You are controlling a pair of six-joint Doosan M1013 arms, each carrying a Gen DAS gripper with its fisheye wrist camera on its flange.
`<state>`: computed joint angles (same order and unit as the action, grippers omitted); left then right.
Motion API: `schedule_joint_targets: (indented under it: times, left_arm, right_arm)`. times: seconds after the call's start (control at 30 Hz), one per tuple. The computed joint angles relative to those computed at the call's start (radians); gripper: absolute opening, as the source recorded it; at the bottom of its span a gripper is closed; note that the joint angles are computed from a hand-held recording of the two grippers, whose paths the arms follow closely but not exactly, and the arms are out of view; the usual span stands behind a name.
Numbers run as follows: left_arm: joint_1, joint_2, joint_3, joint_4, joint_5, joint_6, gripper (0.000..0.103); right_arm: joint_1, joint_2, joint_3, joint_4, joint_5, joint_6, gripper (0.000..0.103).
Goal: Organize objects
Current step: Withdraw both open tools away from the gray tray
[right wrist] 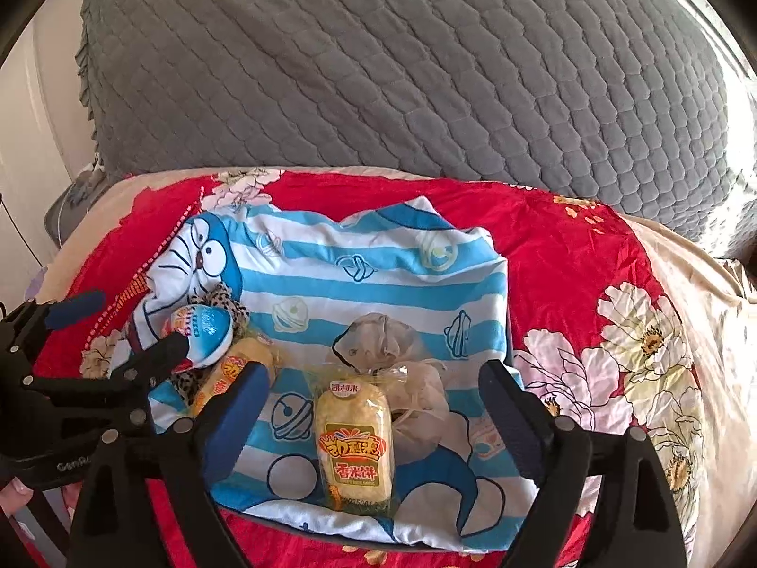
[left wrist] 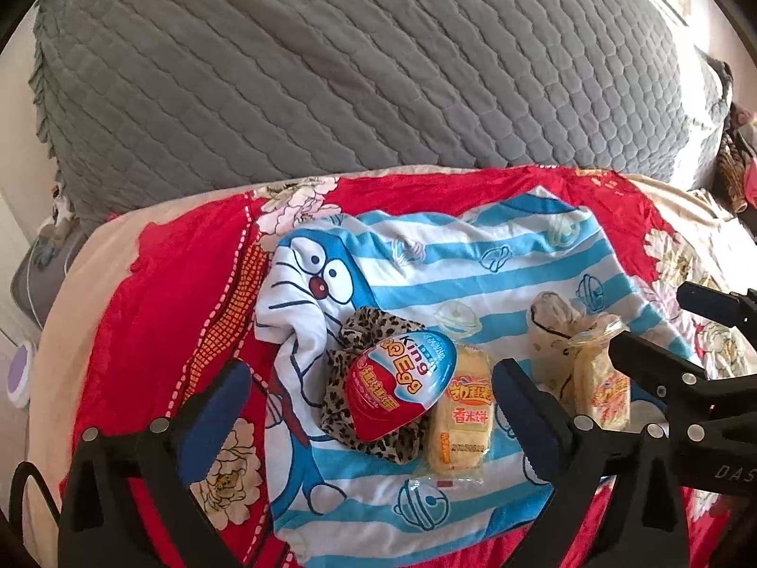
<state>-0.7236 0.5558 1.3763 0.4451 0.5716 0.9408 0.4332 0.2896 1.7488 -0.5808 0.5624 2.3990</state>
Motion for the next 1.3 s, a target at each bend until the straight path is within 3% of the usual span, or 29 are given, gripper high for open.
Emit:
schedule_joint_targets:
  times: [0.43, 1.3]
  left_arm:
    - [-0.014, -0.065, 0.065, 0.104, -0.024, -0.087, 0.102]
    - [-0.083, -0.223, 0.178, 0.329, 0.007, -0.332, 0.102]
  right_arm:
    - [0.021, -0.051, 0.022, -0.036, -0.017, 0.048, 0.101]
    - [0.098, -0.195, 0.069, -0.175, 0.037, 0.196, 0.102]
